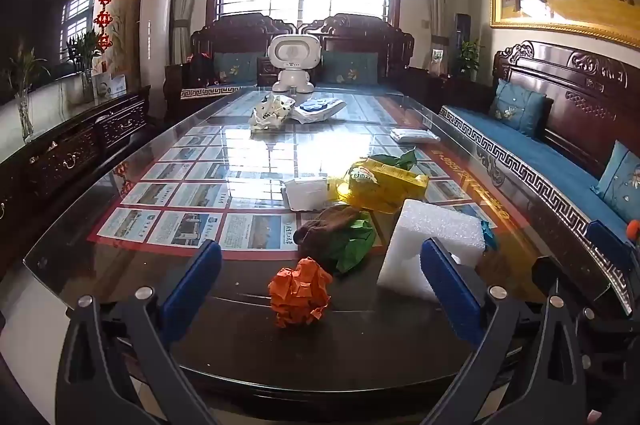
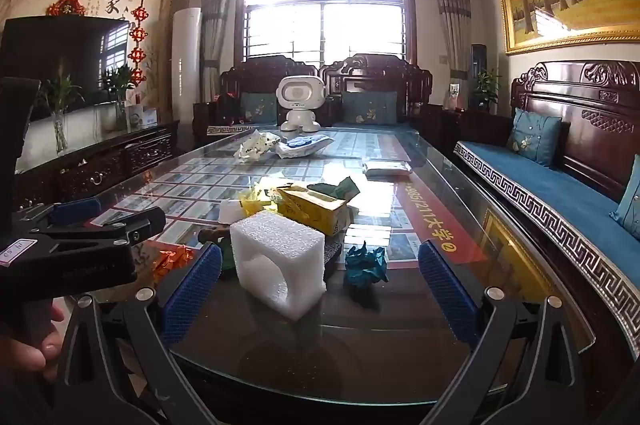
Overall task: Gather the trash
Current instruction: 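Move both tools toward the orange paper and white foam block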
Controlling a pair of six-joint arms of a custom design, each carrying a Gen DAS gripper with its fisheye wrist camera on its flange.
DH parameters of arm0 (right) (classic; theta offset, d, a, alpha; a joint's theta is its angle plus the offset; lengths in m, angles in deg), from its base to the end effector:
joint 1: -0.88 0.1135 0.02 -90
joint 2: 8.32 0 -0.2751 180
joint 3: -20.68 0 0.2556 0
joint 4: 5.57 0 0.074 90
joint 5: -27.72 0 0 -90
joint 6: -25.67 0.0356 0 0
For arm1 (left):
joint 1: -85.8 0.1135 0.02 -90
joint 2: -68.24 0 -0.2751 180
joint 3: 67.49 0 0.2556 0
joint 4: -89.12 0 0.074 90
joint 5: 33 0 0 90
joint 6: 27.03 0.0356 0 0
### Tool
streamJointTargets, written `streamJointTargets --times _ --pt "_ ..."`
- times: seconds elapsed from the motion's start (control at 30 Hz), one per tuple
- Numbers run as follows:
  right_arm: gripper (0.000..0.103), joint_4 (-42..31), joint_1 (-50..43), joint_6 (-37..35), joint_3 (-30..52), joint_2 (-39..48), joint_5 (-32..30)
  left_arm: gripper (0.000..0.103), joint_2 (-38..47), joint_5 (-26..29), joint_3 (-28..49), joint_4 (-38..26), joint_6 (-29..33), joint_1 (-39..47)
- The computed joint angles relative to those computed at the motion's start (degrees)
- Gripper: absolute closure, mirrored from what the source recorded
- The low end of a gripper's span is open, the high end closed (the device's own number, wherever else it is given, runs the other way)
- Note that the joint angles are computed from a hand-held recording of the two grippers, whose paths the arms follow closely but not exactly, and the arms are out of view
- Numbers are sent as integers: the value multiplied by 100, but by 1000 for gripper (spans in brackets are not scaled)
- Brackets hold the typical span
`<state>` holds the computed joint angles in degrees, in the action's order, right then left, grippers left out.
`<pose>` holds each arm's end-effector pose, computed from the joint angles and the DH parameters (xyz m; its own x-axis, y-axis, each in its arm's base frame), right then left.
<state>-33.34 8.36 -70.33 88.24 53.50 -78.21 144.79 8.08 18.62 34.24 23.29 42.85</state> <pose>0.2414 0.0415 0.3410 -0.3304 -0.1448 -0.9327 -0.4142 0.9101 0.0055 0.2207 -0.1688 0.3543 -0.4387 -0.1648 -0.8834 -0.2863 0.9574 -0.0365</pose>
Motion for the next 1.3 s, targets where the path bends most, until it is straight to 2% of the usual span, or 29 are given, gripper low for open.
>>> streamJointTargets --times 0.77,1.23,1.3 --pt "8 -98 52 210 90 26 -46 4 -156 36 27 -255 -105 30" --pt "8 -78 217 152 39 107 207 4 -246 201 -192 -86 -20 245" --pt "8 -35 218 143 16 110 197 4 -333 276 -322 124 30 317"
